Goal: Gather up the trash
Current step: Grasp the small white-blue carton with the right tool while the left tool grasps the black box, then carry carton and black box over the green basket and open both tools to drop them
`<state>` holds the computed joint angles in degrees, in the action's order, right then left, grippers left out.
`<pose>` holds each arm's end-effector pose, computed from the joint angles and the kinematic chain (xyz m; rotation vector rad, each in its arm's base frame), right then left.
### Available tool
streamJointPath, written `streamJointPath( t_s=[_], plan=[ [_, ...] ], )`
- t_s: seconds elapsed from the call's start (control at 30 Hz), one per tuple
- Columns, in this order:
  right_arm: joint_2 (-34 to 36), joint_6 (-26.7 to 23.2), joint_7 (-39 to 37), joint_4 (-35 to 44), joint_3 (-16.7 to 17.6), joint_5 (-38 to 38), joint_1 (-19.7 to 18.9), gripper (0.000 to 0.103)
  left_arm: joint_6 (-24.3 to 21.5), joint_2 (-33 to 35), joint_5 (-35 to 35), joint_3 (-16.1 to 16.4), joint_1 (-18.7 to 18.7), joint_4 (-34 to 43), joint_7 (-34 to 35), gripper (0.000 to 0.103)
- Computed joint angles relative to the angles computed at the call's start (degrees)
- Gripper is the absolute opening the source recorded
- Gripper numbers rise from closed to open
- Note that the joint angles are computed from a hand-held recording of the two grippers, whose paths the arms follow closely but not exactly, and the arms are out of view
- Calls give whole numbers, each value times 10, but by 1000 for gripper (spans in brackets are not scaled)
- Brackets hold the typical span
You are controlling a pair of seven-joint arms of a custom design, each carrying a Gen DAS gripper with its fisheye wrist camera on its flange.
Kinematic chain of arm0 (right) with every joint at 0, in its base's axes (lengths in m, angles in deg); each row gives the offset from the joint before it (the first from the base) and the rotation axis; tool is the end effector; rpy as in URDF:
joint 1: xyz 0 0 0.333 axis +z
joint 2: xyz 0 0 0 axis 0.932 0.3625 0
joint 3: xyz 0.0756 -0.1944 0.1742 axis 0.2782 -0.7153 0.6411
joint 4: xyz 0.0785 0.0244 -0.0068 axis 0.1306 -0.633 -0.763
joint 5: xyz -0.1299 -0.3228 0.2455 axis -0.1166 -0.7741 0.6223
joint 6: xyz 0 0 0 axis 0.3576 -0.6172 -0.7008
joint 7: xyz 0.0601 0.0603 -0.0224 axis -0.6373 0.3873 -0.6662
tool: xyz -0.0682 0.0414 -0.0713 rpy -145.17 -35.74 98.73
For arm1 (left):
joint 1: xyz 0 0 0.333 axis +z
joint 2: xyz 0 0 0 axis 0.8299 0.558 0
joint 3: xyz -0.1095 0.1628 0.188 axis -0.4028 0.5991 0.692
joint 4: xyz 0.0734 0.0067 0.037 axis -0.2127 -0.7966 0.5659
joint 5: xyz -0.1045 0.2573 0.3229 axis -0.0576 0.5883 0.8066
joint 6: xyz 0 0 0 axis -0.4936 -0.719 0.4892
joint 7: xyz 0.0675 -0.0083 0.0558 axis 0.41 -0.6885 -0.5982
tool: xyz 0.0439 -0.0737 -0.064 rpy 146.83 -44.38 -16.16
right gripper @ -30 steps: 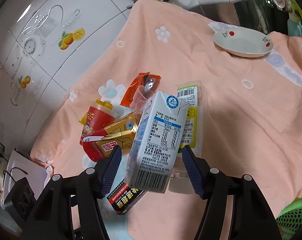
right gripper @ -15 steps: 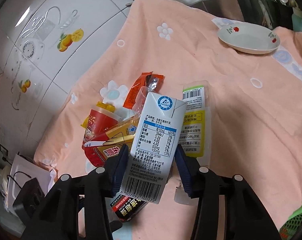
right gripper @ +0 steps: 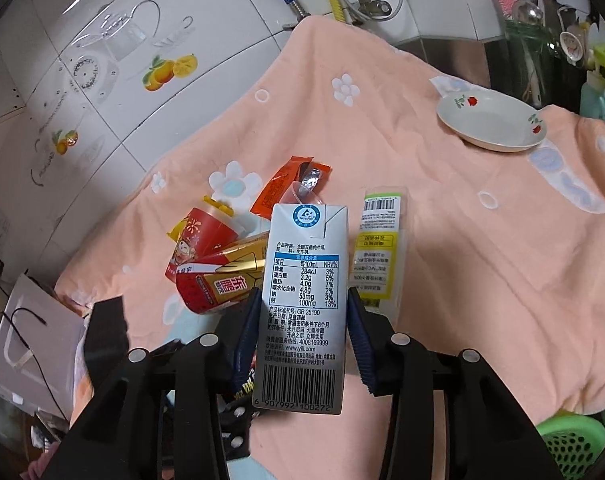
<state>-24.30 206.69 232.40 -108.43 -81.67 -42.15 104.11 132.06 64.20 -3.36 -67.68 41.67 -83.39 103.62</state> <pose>0.5854 0.4663 0.4509 -1.4483 1.7982 -0.2777 0.6081 -0.3276 0.3773 -1.3400 2.5063 -0.9635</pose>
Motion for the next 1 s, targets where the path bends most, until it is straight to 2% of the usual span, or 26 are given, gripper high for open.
streamJointPath(
  t_s=[0.23,0.3,0.43,0.53,0.67,0.83,1.0],
  plan=[
    [-62,8,47,-72,-9,-58,14,40,19,13,55,15,-21,10,-25,72],
    [-78,6,60,-90,-6,-74,13,40,25,14,71,19,-26,9,-34,66],
    [-125,6,106,-144,2,-121,12,40,25,16,78,16,-23,13,-37,49],
    [-157,6,144,-181,14,-153,4,40,30,8,77,16,-22,3,-44,48],
    [-205,-11,198,-234,37,-199,-7,41,31,-13,47,3,-10,-20,-34,48],
    [-265,-43,246,-306,72,-224,-26,41,42,-59,-49,-29,12,-68,37,48],
    [-328,-69,286,-387,103,-218,-45,41,37,-113,-148,-38,4,-115,112,48]
  ],
)
